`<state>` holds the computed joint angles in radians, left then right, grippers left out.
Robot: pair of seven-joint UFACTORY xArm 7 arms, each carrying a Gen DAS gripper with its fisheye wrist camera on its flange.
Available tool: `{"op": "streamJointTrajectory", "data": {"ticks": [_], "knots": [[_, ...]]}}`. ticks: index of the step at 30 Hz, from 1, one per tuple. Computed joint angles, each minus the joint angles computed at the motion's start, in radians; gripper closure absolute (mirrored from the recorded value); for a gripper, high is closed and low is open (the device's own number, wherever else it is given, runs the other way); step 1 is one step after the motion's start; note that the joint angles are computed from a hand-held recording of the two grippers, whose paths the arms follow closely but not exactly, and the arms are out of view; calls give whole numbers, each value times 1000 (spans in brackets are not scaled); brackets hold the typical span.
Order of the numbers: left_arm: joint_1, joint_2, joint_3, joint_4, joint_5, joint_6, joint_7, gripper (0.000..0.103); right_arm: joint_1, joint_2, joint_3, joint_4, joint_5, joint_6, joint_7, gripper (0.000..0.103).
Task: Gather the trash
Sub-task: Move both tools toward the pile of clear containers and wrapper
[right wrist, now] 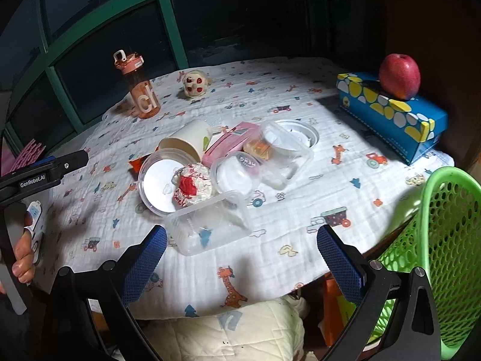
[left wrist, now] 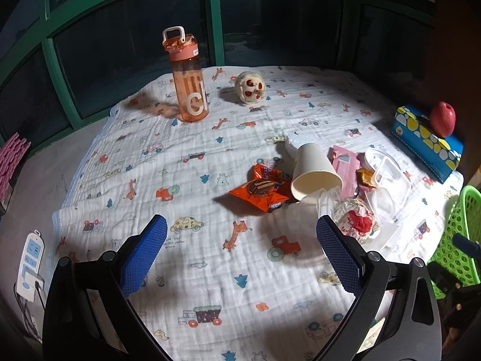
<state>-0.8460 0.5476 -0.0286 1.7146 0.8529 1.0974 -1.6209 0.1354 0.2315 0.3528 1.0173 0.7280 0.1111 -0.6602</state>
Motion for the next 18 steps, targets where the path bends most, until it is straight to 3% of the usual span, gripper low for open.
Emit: {"op": "streamJointTrajectory", "data": {"ticks": [7, 13, 15, 18], "knots": [[13, -8, -1, -24, -7, -28, -5, 5, -31, 94, 51, 81, 38, 70, -129, 6], [26, -12, -4, -44, -19, -52, 2, 5, -15, 168, 48, 140, -19, 90, -157, 6], [30, -14, -4, -53, -22, -63, 1, 5, 13, 196, 19, 164, -77, 93, -125, 6], [36, -21, -5, -70, -20, -89, 2, 5, -2, 233, 30, 196, -119, 110, -106, 6]]}}
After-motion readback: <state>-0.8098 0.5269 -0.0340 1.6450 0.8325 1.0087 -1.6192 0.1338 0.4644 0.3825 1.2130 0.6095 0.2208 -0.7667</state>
